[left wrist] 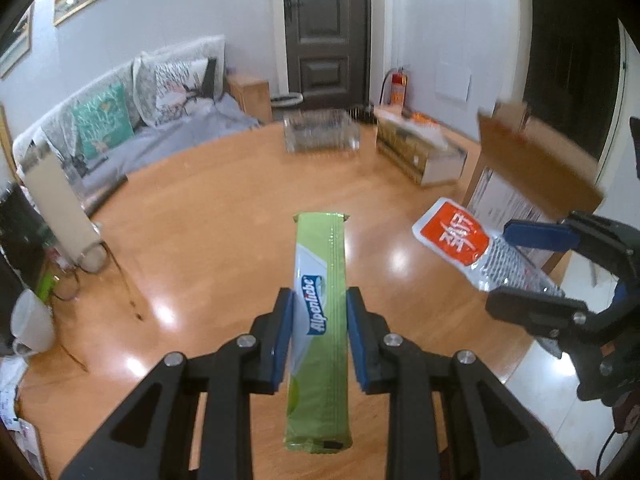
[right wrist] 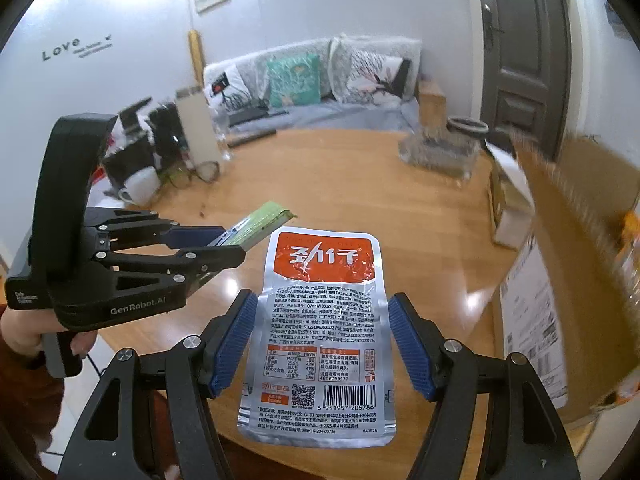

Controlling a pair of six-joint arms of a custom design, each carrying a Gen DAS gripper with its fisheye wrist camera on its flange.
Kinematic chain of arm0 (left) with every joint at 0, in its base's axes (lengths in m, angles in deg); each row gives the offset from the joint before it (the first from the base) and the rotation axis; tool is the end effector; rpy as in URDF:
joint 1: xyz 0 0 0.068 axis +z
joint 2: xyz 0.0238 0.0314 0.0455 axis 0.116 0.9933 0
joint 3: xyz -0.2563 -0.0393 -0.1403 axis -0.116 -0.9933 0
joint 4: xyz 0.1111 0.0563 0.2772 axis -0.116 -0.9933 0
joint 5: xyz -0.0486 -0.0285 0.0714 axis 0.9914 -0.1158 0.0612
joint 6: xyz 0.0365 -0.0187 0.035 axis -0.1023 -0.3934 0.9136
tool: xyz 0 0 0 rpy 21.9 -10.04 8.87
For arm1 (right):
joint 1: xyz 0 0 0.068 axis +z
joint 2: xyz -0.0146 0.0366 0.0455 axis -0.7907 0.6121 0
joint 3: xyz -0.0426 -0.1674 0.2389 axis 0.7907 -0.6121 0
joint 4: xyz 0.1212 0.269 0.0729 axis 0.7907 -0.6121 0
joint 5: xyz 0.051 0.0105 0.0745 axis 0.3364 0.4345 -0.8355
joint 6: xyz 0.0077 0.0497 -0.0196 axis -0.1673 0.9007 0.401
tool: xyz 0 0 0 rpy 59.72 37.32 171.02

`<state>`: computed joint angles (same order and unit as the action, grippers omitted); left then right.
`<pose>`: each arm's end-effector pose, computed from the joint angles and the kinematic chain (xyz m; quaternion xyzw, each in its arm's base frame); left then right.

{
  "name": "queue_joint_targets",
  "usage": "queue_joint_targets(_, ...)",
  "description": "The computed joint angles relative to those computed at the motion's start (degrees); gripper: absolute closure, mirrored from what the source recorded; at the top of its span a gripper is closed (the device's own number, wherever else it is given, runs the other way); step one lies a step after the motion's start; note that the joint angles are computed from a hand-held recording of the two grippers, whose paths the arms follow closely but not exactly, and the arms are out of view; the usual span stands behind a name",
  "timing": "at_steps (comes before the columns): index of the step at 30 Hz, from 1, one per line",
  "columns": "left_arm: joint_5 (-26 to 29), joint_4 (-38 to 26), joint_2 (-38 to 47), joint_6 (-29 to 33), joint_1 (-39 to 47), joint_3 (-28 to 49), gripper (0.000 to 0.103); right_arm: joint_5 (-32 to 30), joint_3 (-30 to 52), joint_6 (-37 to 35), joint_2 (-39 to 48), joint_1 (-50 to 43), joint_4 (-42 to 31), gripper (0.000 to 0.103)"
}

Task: Organize snacks
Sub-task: 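Carry the green bar and silver pouch into the box and open both tools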

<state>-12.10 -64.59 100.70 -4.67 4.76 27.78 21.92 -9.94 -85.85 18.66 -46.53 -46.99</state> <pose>0.3020 -0.0172 0.2918 0.1507 0.9041 -0.0586 0.3954 0.3096 0.0441 0.2451 -0.2203 0.8746 0.1424 0.4078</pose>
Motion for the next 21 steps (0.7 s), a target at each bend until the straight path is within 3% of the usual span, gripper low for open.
queue_joint_targets(7,1.13,-5.41,-5.44,-0.36,0.45,6.63,0.079,-1.59,3.24,1.31,-6.66,0.33,-4.37,0.038)
queue_joint_targets(12,-0.21,-7.54,-6.08,-2.05,-4.81,13.28,0.079,-4.4,6.66,1.4,-10.66,-3.03,-6.87,0.038)
queue_joint_targets(21,-4.74,-8.27,4.02,-6.12,-22.19,28.24,0.079,-14.0,13.33,0.27,-10.39,-22.44,-10.0,0.038)
